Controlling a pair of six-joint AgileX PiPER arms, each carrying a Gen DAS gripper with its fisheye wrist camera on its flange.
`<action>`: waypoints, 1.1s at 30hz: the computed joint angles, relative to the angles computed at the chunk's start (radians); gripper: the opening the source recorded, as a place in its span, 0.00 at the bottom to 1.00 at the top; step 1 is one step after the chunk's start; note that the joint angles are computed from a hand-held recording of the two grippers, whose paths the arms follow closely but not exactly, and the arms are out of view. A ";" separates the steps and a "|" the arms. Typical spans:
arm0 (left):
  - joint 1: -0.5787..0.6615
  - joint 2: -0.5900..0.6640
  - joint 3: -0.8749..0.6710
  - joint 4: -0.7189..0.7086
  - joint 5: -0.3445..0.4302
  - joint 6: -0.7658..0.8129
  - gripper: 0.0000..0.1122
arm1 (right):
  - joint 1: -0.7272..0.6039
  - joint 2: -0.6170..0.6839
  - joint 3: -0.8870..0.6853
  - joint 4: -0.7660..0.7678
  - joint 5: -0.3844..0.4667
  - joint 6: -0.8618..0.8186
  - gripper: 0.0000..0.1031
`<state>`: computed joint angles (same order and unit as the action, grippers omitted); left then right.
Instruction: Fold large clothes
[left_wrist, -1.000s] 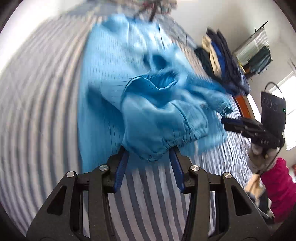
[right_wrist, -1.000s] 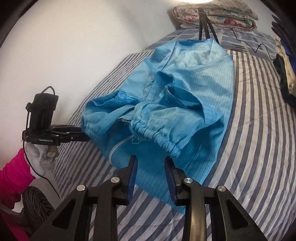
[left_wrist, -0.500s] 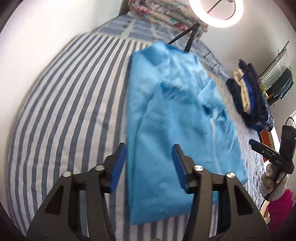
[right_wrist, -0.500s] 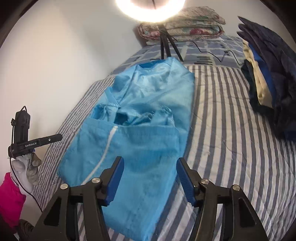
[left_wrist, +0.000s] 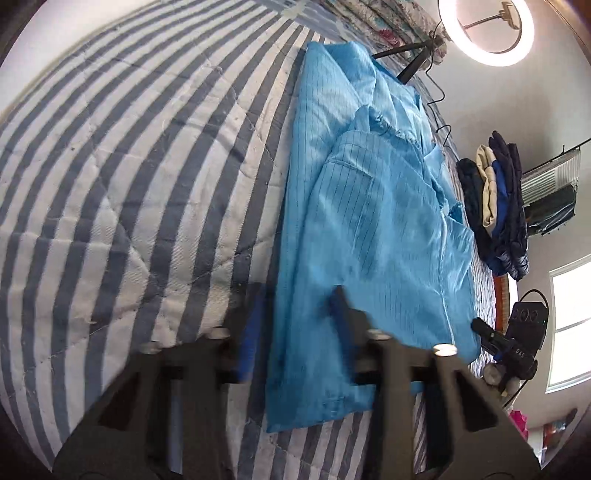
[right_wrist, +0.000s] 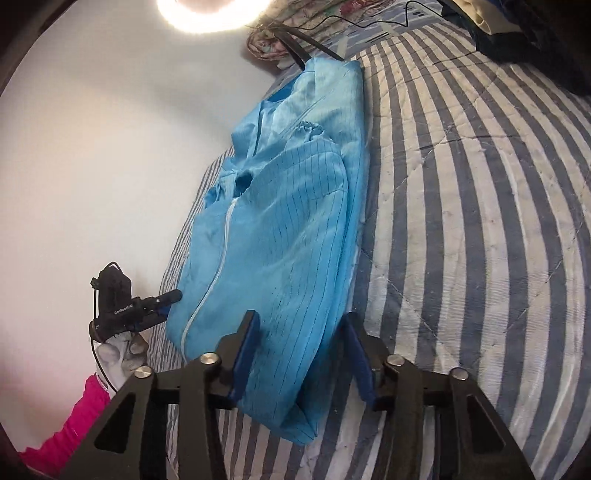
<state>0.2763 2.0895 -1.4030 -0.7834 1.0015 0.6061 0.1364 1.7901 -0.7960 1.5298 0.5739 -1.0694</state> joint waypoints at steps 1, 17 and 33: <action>-0.016 0.016 -0.018 -0.002 0.000 -0.026 0.13 | 0.023 0.008 -0.015 -0.015 -0.022 0.023 0.36; -0.019 -0.302 0.338 0.118 -0.051 0.145 0.02 | 0.253 -0.247 0.003 -0.782 0.008 0.815 0.03; -0.025 -0.249 0.012 0.107 -0.054 0.127 0.09 | 0.227 -0.356 -0.154 -1.081 -0.037 0.935 0.29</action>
<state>0.2510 1.8403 -1.3913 -0.6761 0.9480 0.7335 0.3633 1.4345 -0.9501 0.4491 0.5373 -0.1339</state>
